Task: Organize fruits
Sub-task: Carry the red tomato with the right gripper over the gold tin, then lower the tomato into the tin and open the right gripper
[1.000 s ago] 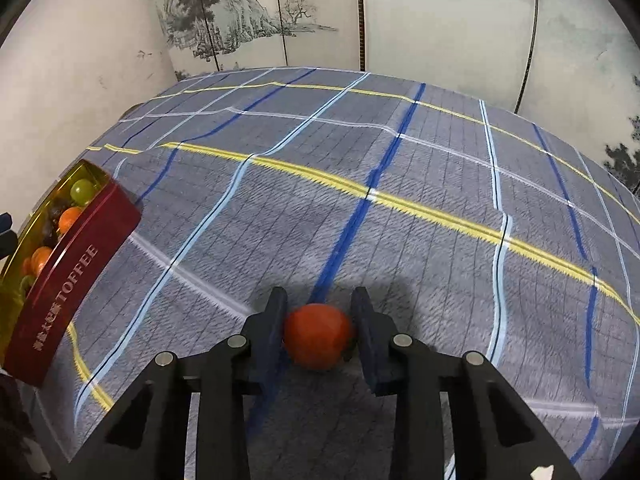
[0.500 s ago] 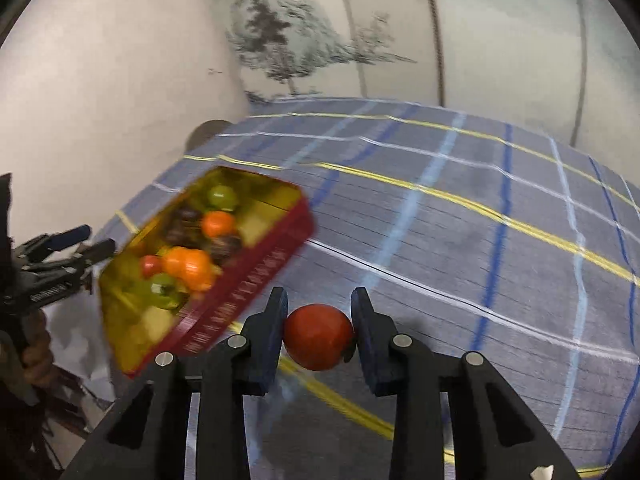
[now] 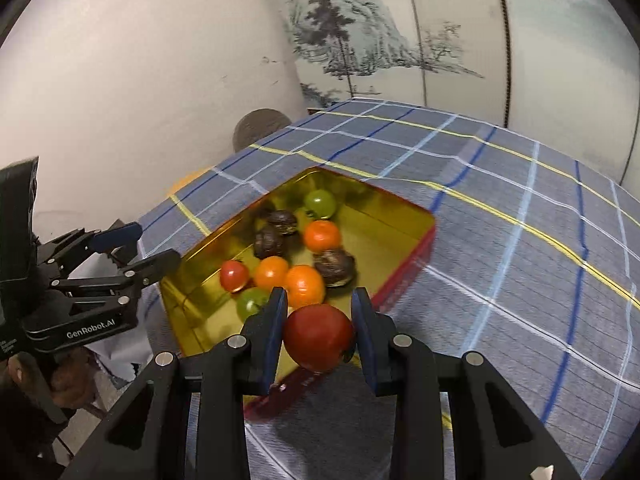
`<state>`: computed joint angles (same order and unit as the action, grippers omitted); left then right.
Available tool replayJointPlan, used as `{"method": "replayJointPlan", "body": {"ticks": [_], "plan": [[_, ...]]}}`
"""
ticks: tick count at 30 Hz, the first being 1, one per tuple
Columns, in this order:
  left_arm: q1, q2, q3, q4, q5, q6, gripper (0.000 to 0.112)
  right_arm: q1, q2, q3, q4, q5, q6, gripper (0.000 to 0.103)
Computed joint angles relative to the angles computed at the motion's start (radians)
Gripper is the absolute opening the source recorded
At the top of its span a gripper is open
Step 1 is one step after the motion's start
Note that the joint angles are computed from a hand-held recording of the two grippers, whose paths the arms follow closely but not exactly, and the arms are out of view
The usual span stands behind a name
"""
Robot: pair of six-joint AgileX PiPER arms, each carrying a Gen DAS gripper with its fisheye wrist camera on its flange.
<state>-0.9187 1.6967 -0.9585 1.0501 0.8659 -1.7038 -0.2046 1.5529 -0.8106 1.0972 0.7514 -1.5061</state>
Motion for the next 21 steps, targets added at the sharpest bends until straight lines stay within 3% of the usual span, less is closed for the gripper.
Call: {"method": "replayJointPlan", "body": {"ticks": [12,19,21], "plan": [[-0.008,-0.005,0.009,0.000,0.004,-0.010,0.078,0.127,0.026,0.008,-0.006,-0.070,0.047,0.031],[0.031,-0.027,0.059,0.003,-0.073,-0.047,0.080,0.180,0.052,0.005,-0.010,-0.115,0.070,0.031],[0.026,-0.024,0.063,0.010,-0.052,-0.074,0.080,0.191,0.061,0.005,-0.007,-0.127,0.075,0.031]]}}
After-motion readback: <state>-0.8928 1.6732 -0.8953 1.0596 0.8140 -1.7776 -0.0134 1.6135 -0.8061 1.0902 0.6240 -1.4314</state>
